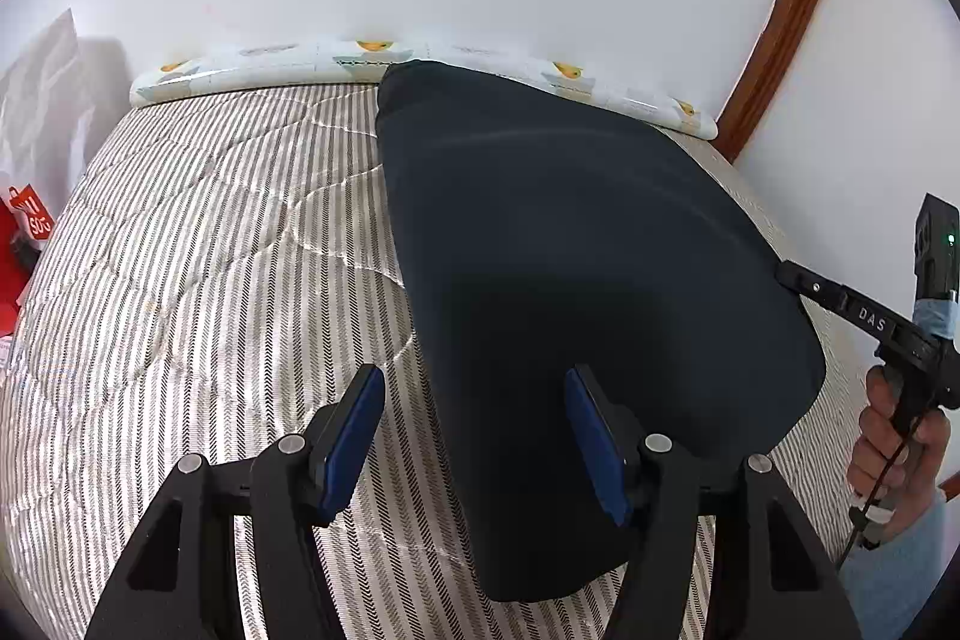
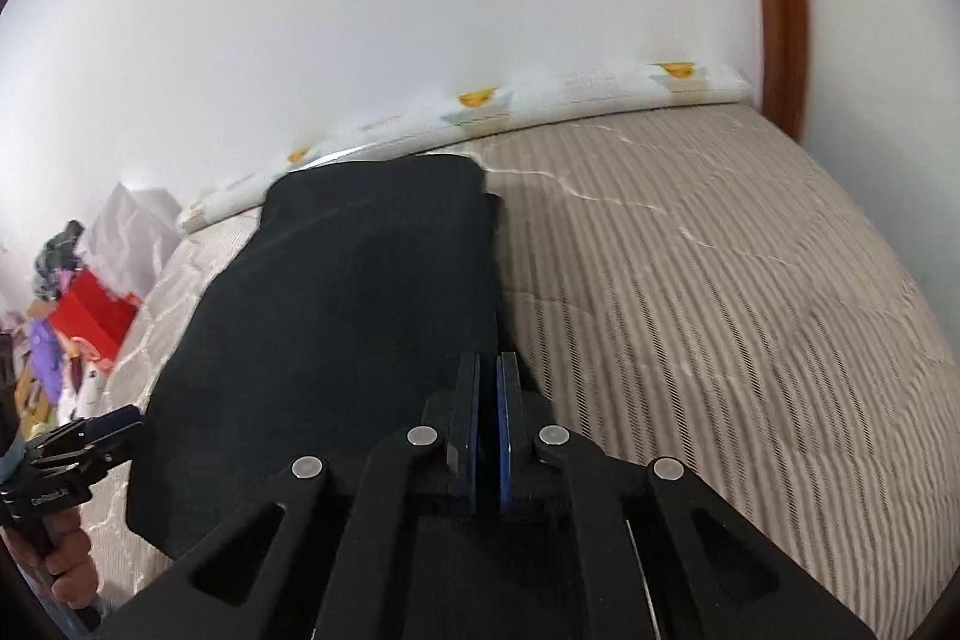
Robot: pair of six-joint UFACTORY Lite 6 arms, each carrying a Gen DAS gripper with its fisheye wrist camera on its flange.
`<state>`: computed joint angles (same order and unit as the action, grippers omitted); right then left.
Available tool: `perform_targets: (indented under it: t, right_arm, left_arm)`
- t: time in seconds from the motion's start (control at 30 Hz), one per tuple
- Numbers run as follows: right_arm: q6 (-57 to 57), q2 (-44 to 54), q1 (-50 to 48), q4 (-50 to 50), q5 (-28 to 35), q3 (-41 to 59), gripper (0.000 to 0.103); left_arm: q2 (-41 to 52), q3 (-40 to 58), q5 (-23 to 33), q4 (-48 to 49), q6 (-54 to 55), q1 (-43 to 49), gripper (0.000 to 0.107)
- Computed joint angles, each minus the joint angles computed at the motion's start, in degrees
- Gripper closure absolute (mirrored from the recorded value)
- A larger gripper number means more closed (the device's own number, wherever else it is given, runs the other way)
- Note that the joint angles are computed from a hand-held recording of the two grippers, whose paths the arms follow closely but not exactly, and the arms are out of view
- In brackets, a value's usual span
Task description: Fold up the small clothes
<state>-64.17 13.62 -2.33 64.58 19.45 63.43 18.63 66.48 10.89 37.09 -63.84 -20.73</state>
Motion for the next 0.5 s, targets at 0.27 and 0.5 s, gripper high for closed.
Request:
perform_targets:
  t: [0.27,0.5]
  right_arm:
    - [-0.7,-3.0,0.4,1.5,-0.4,-5.5,0.08]
    - [3.0,-3.9,1.2,-1.3,-4.1,-6.2,0.1]
  left_arm:
    - [-0.1,-0.4,0.2,3.5,-4.9,-1.6,0.047]
    - [-3.8,-4.7,2.2,11.3,-14.5,-3.0,0.047]
